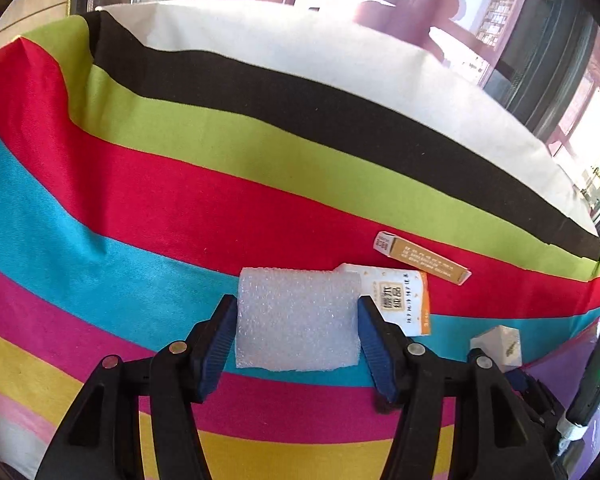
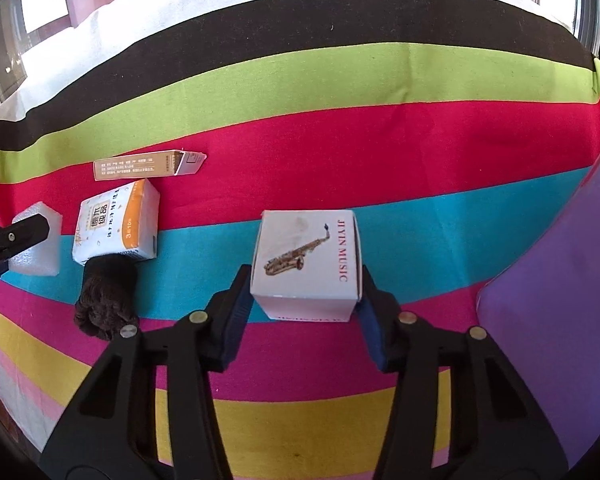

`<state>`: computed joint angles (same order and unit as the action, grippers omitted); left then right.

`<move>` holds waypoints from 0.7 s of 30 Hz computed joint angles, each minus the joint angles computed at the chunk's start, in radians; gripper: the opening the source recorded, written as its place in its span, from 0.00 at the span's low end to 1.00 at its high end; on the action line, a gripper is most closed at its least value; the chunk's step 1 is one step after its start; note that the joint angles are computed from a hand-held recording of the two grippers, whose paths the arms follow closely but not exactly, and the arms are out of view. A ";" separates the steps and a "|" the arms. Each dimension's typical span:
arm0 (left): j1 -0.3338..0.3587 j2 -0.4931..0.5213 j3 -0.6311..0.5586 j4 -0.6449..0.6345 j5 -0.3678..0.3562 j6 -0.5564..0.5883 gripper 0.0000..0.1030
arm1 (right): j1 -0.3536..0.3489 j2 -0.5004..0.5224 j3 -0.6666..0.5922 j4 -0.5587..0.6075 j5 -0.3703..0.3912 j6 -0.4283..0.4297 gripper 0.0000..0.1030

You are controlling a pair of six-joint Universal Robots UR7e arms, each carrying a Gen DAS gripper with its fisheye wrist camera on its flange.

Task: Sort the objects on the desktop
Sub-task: 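Grasp the white foam block with the left tool while the right grasps the saxophone-printed box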

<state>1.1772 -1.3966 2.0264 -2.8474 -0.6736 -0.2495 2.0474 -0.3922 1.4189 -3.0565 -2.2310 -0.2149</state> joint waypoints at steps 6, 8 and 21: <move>-0.060 -0.057 0.104 -0.108 -0.013 0.018 0.58 | 0.048 0.038 -0.016 -0.093 -0.143 -0.066 0.78; -0.068 -0.075 0.126 -0.110 -0.023 0.015 0.58 | 0.061 0.047 -0.017 -0.129 -0.163 -0.092 0.92; -0.082 -0.099 0.173 -0.146 -0.045 0.033 0.58 | 0.031 -0.027 0.017 -0.004 -0.066 0.063 0.47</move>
<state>1.0952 -1.4957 2.1992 -2.9931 -0.7184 -0.2162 2.0784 -0.4191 1.4362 -3.0601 -2.2971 -0.1517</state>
